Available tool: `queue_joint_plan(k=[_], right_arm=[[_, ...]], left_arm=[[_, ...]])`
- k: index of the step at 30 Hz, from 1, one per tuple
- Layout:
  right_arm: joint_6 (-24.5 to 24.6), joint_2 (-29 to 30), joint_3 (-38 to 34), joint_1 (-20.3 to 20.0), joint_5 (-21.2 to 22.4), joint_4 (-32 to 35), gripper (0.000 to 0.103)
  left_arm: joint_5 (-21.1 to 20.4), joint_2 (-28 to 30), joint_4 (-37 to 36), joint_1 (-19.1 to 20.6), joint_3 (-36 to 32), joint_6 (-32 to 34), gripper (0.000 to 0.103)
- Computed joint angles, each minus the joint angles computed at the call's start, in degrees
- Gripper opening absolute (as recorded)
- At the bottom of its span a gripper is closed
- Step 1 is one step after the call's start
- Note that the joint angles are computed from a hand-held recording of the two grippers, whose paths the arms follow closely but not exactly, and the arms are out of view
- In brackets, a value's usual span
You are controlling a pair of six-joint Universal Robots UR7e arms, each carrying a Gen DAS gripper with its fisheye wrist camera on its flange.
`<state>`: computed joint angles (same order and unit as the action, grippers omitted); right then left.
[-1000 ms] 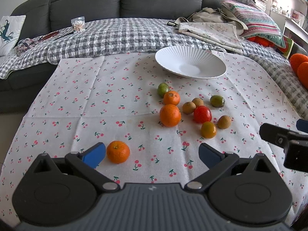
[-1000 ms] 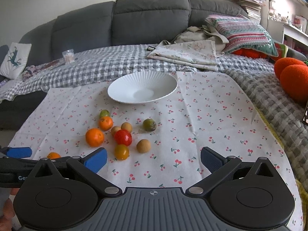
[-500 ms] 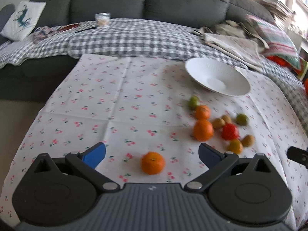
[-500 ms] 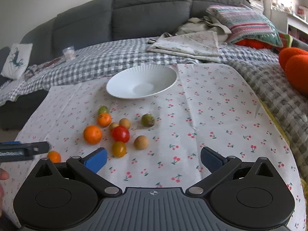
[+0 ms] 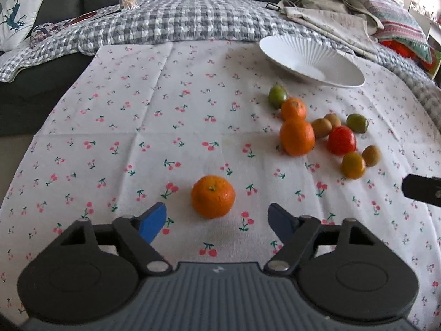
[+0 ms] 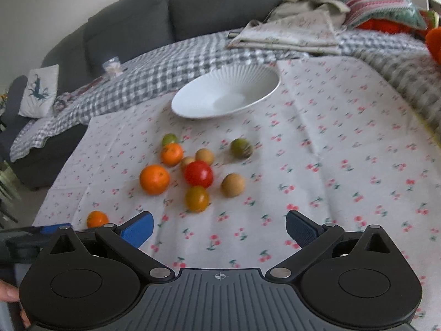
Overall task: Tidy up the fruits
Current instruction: 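Move left gripper to the lone mandarin while right gripper approaches a small yellow-orange fruit, then close left gripper on the mandarin while right gripper closes on the small yellow-orange fruit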
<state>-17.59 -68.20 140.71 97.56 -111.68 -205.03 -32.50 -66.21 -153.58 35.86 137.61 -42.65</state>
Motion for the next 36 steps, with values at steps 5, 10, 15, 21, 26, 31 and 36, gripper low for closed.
queue_joint_plan(k=[5,10,15,21,26,31,36], right_arm=[[-2.7,4.3,-1.5,0.7,-0.8,-3.6,0.101],[-3.4,6.8,-3.1,1.3,-2.7,-4.3,0.099],[-2.9,9.5,-4.8,0.8,-2.6,-5.2,0.096],[-3.5,13.4,-7.2,1.0,-4.4,-5.5,0.074],[-6.1,16.4,-8.5,1.9,-5.9,-8.5,0.066],[-8.8,18.9,-9.6,2.6,-7.1,-11.6,0.045],[-9.6,19.3,-10.0,2.5,-6.3,-12.1,0.035]], left_arm=[[0.0,0.6,-0.7,0.9,-0.5,0.7,0.075],[0.2,0.8,0.4,1.9,-1.2,0.4,0.071],[0.8,1.9,-0.6,2.3,-1.6,1.3,0.067],[1.0,2.3,-1.2,2.5,-1.8,2.2,0.064],[1.6,3.3,-3.0,2.4,-1.8,3.7,0.056],[1.7,3.8,-4.5,2.3,-1.7,4.5,0.047],[2.5,4.3,-5.3,2.1,-1.6,5.1,0.036]])
